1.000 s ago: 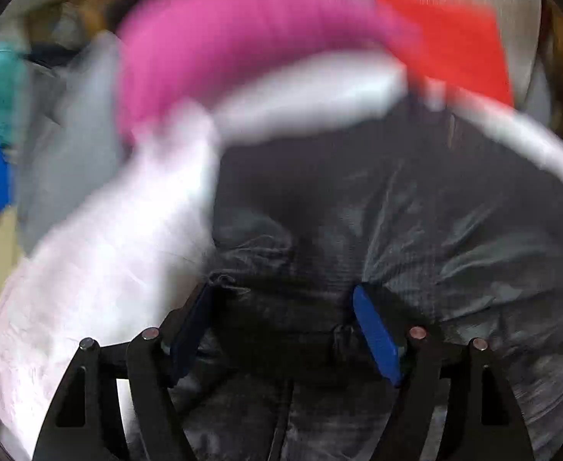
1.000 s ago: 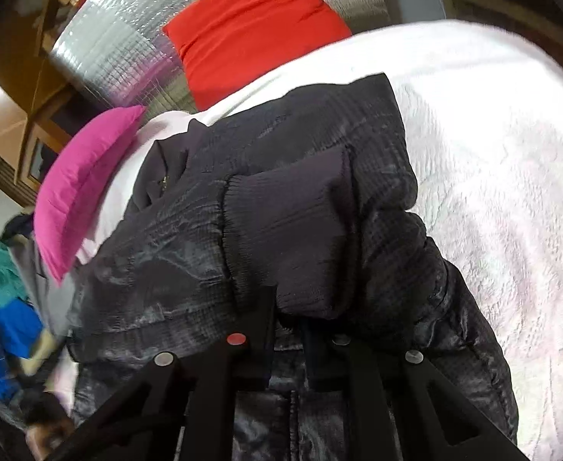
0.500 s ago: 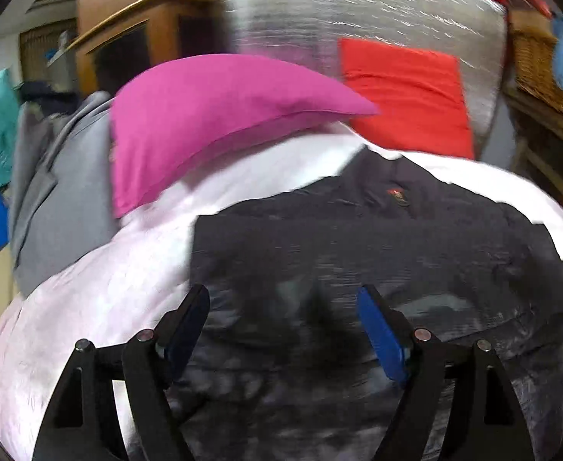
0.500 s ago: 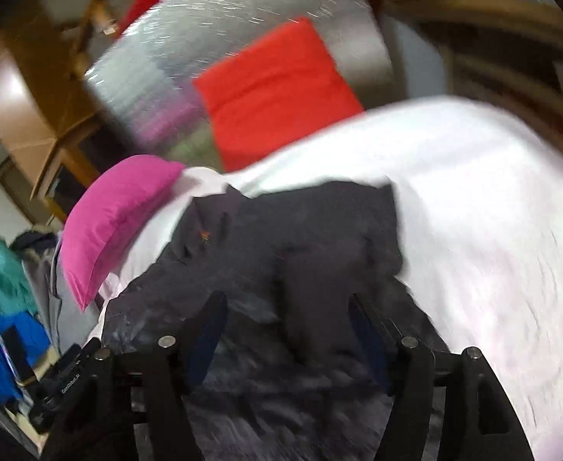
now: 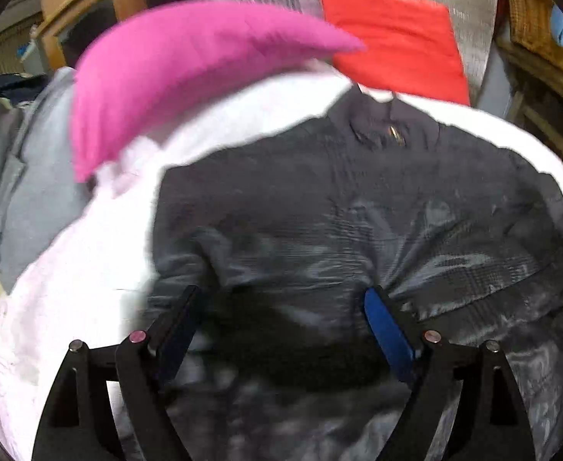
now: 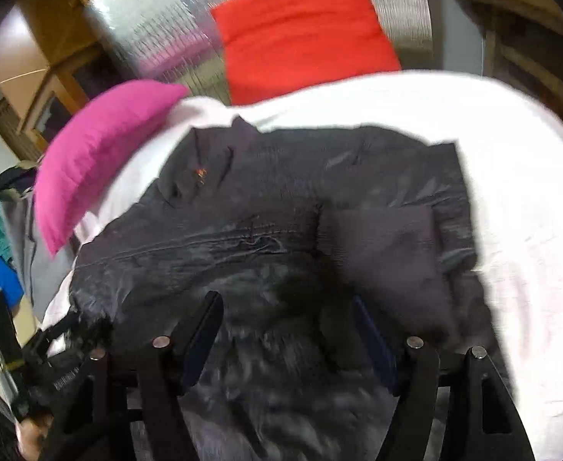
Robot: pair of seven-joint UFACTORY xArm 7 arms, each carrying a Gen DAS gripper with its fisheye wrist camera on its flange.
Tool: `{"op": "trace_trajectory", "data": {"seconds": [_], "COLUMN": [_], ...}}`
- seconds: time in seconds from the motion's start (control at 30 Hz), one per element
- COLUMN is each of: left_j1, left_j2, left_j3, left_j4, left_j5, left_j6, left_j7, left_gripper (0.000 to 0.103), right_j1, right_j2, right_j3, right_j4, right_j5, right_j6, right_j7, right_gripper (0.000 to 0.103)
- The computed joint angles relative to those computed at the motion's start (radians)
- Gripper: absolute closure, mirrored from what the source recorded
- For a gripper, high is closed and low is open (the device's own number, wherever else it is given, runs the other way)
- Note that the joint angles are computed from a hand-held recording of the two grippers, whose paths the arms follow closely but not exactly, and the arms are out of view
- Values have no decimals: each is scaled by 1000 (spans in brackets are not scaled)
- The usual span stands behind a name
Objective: Fold large clothes
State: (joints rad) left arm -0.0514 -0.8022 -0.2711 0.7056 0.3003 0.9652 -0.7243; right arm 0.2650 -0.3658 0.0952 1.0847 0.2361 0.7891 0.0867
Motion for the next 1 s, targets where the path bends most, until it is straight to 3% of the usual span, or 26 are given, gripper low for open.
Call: {"op": "trace_trajectory", "data": {"seconds": [0.2, 0.4, 0.5, 0.57, 0.6, 0.67, 0.77, 0.93, 1.0], "left_j1": [25, 65, 54, 42, 40, 26, 7, -27, -49], "left_j2": [-100, 25, 92, 110, 111, 115, 75, -197, -357], "left_j3": [25, -27, -23, -13, -10, 10, 40, 48, 56], "left_j4": [-9, 27, 31, 17, 16, 25, 26, -53, -90], "left_j5": [-21, 44, 56, 67, 75, 64, 35, -5, -44], "left_j6": [56, -1, 6, -5, -9, 2, 19, 122, 216], "left_j7": [-22, -25, -21, -24, -29, -16, 4, 48, 78], "left_gripper": [16, 16, 16, 14, 12, 12, 12, 12, 12], "right_j1": [-30, 3, 13, -30, -4, 8, 18, 15, 13], "right_j2": [-36, 109, 189, 273, 295, 275, 207, -64, -201], "right_j3": [0, 58, 83, 130, 101, 88, 63, 2, -37], "right_j4": [20, 104, 130, 187, 197, 178, 147, -36, -121], "right_j5": [-39, -86, -217, -327, -319, -333, -268, -139, -94], "right_j6": [11, -62, -102, -12, 4, -19, 0, 17, 68], "right_j7": [35, 60, 135, 219, 219, 226, 173, 51, 5], "right_gripper": [29, 28, 27, 21, 21, 21, 21, 21, 21]}}
